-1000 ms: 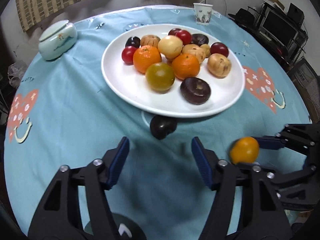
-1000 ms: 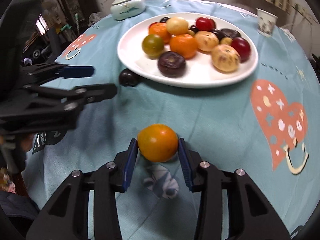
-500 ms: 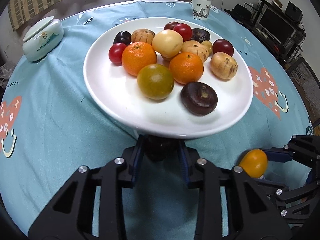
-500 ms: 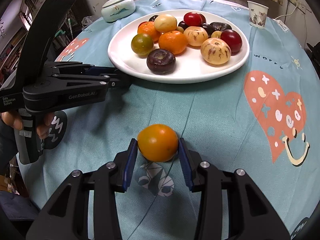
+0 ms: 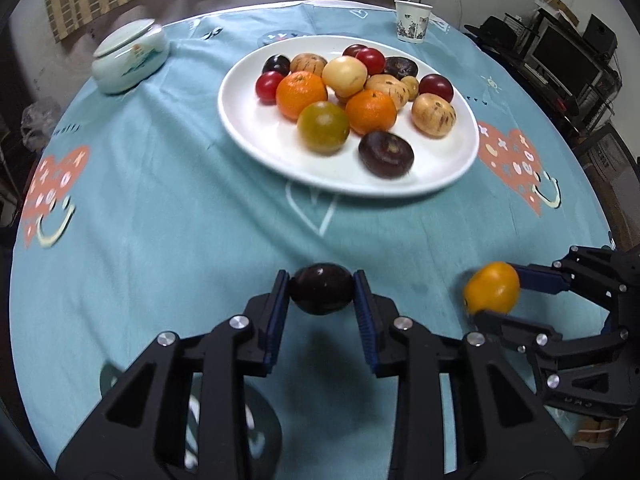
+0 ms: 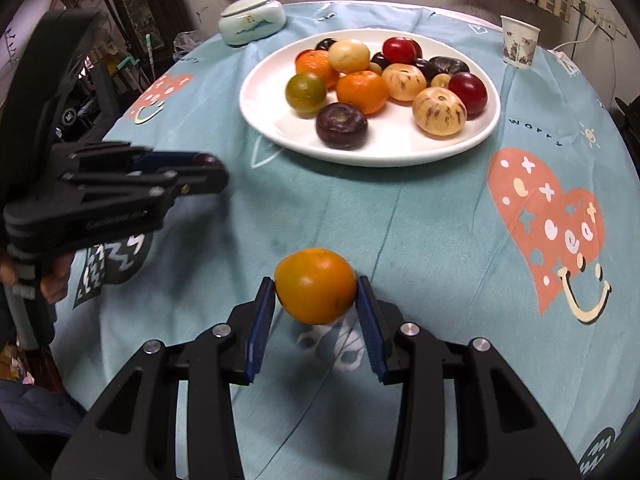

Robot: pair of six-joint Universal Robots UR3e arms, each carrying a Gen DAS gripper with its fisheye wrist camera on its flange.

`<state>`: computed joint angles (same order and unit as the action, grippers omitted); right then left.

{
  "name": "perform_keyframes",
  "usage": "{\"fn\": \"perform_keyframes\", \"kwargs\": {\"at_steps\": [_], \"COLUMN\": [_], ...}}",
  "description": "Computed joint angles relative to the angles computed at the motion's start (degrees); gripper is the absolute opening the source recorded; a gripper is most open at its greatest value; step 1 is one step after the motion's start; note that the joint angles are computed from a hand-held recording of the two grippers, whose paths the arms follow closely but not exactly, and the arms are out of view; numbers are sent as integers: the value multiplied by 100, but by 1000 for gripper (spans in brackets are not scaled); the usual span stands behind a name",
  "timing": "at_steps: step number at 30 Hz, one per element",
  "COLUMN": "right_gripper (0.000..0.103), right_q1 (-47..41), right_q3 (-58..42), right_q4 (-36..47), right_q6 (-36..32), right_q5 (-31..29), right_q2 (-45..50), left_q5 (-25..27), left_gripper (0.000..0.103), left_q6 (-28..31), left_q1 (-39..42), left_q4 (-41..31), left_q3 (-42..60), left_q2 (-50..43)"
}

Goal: Organize fruits
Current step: 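Carry the dark plum and orange tomato onto the white plate, open both tools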

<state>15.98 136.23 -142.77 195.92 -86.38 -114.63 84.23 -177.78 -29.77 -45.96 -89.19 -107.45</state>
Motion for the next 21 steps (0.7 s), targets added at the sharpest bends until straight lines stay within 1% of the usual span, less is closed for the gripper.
{"fn": "perform_keyframes", "kwargs": {"at_steps": [4, 9, 13, 17, 21], "right_gripper": [42, 42, 42, 42, 42], "right_q1": [349, 973, 1211, 1222, 1223], "right_q3": [129, 161, 45, -25, 14], "right_q4": [41, 65, 124, 240, 485], "right_q6": [313, 707, 828, 902, 1006], "right_q5": [-36, -202, -353, -478, -468], "right_q2": [-190, -113, -194, -427, -805], "left_q5": [36, 249, 349, 482, 647], "left_gripper": [33, 33, 33, 33, 33], "left_q6": [-251, -329, -342, -412, -362], "left_q1": [-95, -365, -497, -603, -709], "left_q4": [-58, -321, -351, -337, -479], "left_q3": [-739, -1090, -1011, -803, -600], "left_q2": [665, 938, 1028, 1076, 1089]}}
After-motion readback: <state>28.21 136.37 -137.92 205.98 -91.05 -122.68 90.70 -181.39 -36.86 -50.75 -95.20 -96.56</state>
